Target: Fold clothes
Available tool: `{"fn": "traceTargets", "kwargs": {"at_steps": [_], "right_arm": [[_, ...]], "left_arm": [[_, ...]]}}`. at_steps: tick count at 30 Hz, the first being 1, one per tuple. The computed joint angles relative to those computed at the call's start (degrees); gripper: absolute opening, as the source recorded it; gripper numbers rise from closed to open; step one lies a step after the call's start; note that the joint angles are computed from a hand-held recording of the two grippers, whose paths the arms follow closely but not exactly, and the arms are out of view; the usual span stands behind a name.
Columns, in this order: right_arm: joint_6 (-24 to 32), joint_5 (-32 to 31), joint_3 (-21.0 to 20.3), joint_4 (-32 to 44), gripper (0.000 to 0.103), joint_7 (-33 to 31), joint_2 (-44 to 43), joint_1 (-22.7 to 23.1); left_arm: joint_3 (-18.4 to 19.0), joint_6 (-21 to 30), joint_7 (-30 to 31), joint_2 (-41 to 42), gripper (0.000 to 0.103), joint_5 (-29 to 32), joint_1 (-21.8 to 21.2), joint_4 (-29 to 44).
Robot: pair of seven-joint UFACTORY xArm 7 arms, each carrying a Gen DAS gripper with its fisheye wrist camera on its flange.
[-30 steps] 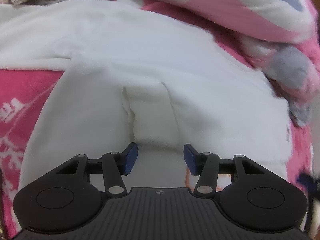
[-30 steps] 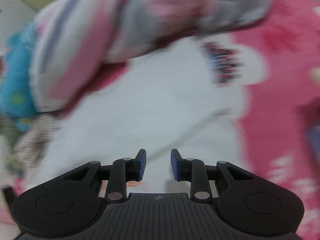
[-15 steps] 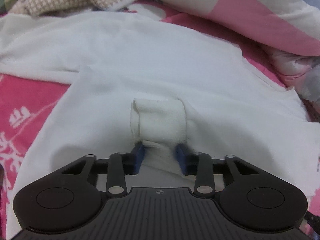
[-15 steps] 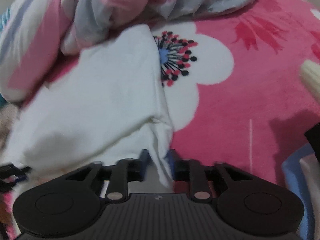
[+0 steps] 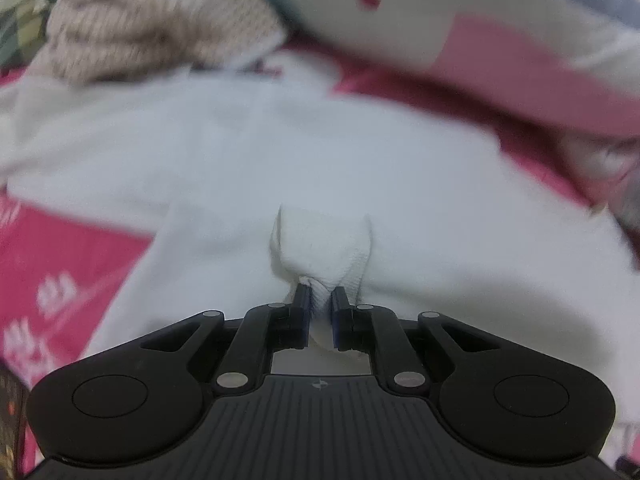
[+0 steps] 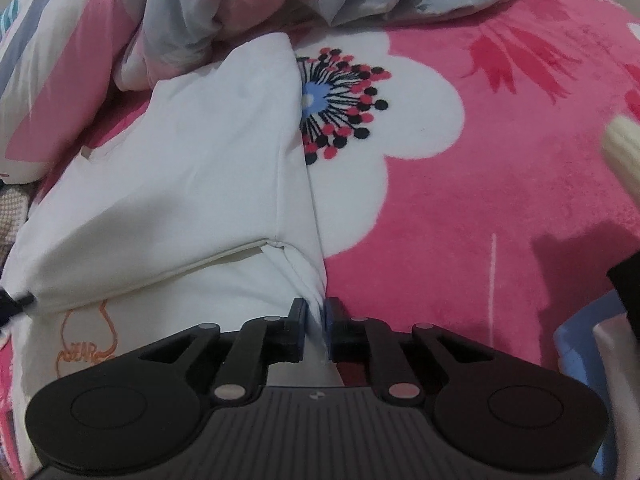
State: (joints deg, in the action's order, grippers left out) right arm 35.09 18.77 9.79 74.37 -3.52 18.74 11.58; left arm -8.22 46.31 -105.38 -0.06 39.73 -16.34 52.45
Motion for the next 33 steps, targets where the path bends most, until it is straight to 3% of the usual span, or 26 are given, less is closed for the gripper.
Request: {"fn": "traceTargets", "kwargs": {"at_steps": [3,6,11,13,15,19,21,26,30,33], "right_arm": [[2.59,0.47,-0.12,2.43,0.014,-0.49,-0.59,-0.72],[-0.16,1.67,0.64,4.52,0.014,-4.34,-0.95,-1.06],[-4.2,1.08,2.51,15.95,0.014,-10.19,9.57,0.77],[-5.26,-0.31,3.1,21.86,0.014,-11.25,15.5,2.07],[-2.91,-3.25,1.25,26.95,0.014,-8.08,20.82,4.36],[0.41,-4.55,0.51,29.07,0.015,-3.07,20.79,5.14],[-1.8,-2.08,4.54,24.89,0.015,-6.9,16.52,2.97],[3.33,7.48,13.44,27.11,0.014,-20.45,16.97,2.06],[9.15,10.74,15.95,36.23,0.014,-25.11,25.07,8.12],[15.46,7.4,12.7,45.28,0.015,-23.25,31.78,16.28]], "left_arm": [[-0.8,1.29,-0.27,-0.91,0.009,0.42,-0.73,-0.54],[-1.14,1.95,-0.39,-1.27,0.009,0.4,-0.95,-0.68],[-1.7,3.25,-1.78,-0.67,0.011,0.99,-1.65,-0.21],[-1.77,3.93,-2.44,-0.38,0.017,1.28,-2.02,0.05],[-1.66,3.77,-2.78,-0.64,0.021,1.57,-2.21,-0.31],[-1.93,1.05,-6.15,-4.68,0.027,3.64,-1.74,-4.21],[-2.6,-0.8,-9.26,-7.38,0.028,5.52,-0.94,-6.9],[-4.65,-1.58,-14.73,-14.05,0.029,4.79,1.59,-12.85],[-6.01,-2.64,-18.37,-21.5,0.029,3.26,4.66,-18.76],[-6.43,-4.08,-19.61,-27.54,0.034,1.58,7.17,-23.52]]}}
